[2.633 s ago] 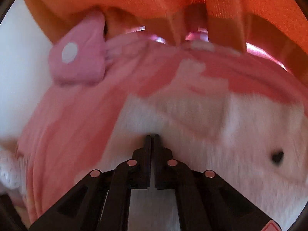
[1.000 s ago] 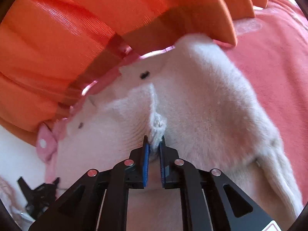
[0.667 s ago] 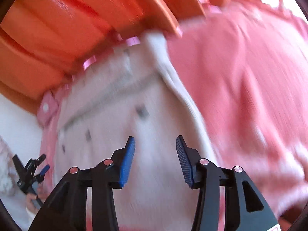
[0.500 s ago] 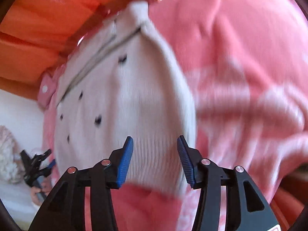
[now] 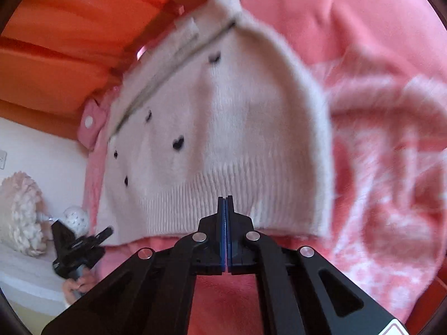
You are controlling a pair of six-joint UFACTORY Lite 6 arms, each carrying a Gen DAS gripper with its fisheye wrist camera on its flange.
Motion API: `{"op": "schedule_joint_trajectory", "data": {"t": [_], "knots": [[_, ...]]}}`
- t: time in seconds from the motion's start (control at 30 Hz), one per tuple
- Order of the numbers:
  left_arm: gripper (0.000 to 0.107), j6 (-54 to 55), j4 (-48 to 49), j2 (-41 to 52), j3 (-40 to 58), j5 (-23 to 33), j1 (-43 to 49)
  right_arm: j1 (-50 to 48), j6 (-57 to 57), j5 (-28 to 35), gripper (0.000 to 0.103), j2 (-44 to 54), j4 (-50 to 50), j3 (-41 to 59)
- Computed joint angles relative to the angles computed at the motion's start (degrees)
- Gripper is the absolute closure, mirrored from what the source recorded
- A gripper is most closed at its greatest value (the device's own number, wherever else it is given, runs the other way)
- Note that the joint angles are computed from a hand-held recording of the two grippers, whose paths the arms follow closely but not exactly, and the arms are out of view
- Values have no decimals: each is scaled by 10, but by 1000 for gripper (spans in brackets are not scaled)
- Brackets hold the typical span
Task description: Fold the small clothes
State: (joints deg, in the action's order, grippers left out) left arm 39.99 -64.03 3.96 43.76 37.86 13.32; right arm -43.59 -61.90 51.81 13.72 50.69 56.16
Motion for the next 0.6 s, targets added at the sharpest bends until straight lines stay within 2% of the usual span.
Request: {"op": "schedule_joint_trajectory", "data": {"t": [0.07, 0.17, 0.2, 0.23, 0.3, 0.43, 0.5, 0.53, 0.57, 0.6], "knots": [[100, -7, 13, -38, -12, 0, 7, -30, -26, 10, 102, -40, 9, -10], [100, -4, 22, -74, -26, 21, 28, -65, -57, 16, 102, -44, -10, 9], [100, -8, 24, -71, -24, 15, 25, -68, -50, 15, 91, -24, -22, 25], [100, -12, 24, -64, -22, 6, 19, -71, -29, 15, 86, 1, -41, 45], [100, -10, 11, -49, -23, -3, 12, -74, 19, 18, 51, 55, -68, 77], [96, -23, 14, -29, -22, -39, -25, -57, 27, 12, 51, 92, -66, 73], [72, -52, 29, -16, -16, -61, -40, -37, 45, 13, 48, 114, -69, 78], [66, -50, 25, -13, -13, -67, -43, -29, 56, 11, 48, 120, -71, 81], [56, -57, 27, -11, -10, -78, -49, -24, 60, 15, 48, 124, -66, 86], [53, -77, 36, -9, -6, -93, -58, -22, 55, 22, 54, 128, -55, 89]]}}
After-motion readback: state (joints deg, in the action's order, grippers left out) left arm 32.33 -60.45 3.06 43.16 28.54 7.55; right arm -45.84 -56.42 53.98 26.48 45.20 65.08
